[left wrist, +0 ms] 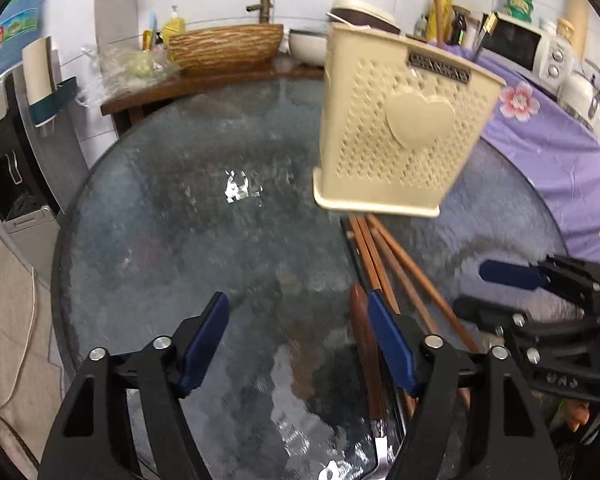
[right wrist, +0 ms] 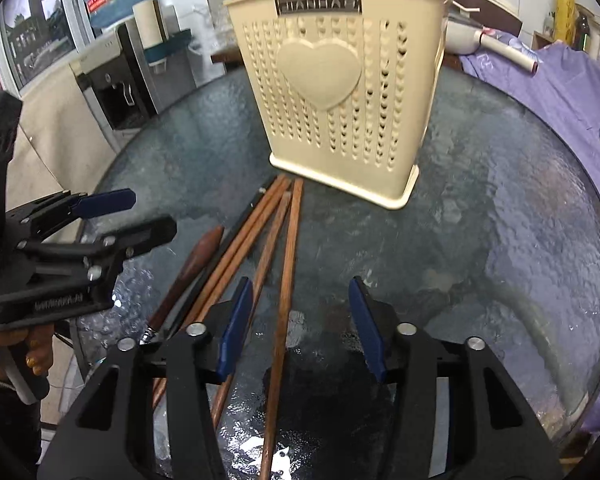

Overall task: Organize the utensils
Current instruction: 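Move right tool to a wooden chopstick while left tool moves to the dark wooden spoon, then grasp the wooden chopstick with right tool while left tool grasps the wooden spoon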

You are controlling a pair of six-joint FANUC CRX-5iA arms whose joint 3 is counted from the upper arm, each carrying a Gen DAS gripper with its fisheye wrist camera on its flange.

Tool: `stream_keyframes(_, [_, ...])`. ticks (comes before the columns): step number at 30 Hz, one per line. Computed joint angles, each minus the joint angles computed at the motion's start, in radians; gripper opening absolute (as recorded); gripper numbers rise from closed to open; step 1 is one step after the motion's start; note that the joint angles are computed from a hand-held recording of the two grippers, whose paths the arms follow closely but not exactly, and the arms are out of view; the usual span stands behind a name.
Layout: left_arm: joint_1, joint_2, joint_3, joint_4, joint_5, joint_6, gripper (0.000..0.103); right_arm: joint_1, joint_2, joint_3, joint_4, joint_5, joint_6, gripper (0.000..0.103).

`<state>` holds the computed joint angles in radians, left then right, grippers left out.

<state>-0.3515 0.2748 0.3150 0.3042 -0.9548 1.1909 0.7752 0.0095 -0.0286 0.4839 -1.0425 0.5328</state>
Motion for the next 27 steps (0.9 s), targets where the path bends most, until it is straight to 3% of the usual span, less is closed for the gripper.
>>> stream_keyframes(11, [-0.01, 0.007, -0.006, 0.027, -0.073, -0.069, 0.052, -0.014, 0.059, 0.073, -0.08, -0.054, 0.095, 0.035])
stream_keyframes(27, [-0.034, 0.034, 0.048, -0.034, -0.131, -0.072, 0.038, -0.021, 0.109, 0.128, -0.089, -0.092, 0.135, 0.031])
